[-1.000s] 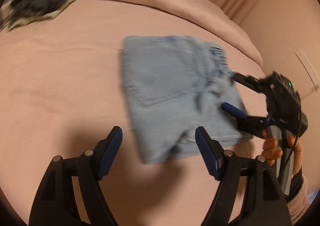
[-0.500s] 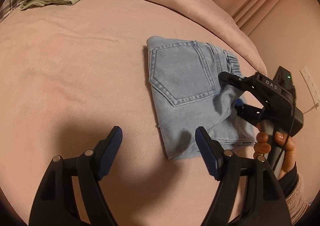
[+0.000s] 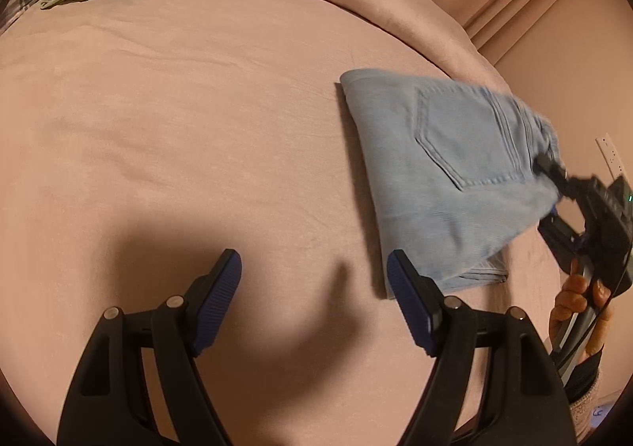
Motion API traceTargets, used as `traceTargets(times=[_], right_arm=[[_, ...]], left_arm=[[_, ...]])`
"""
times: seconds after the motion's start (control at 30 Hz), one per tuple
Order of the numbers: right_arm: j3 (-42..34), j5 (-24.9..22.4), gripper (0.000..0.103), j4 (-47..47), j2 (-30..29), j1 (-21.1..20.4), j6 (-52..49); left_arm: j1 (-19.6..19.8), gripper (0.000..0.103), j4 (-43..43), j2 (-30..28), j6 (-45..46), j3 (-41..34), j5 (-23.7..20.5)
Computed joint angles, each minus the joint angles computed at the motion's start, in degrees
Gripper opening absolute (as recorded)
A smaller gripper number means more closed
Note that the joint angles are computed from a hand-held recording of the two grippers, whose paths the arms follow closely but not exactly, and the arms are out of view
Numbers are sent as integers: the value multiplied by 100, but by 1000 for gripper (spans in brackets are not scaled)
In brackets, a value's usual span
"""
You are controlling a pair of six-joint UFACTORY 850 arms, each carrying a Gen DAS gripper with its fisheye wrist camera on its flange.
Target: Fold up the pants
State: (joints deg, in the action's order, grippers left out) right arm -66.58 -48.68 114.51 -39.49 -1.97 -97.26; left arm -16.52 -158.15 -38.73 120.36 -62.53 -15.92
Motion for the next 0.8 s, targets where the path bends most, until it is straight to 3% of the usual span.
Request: traceTargets(times=[0.23, 0.3, 0.4, 0.47, 0.6, 0.8], right_arm=[[151, 427, 35, -120, -182, -139, 333], [111, 798, 36, -167, -293, -64, 423], [-65, 368, 40, -477, -546, -218, 1038], [-133, 318, 50, -759, -535, -277, 1324], [77, 354, 64, -665, -260, -442, 1060], [325, 487, 65, 36, 129, -498, -164]], left_arm=[[-64, 76, 523, -117, -442, -253, 122], [-90, 76, 664, -130, -513, -319, 190], [-132, 76, 748, -116, -441, -397, 259], [-175, 77, 690, -115, -287, -469, 295], [-253, 77, 895, -200, -345, -681, 343], [-420, 77, 1730, -506, -867, -1298, 526]])
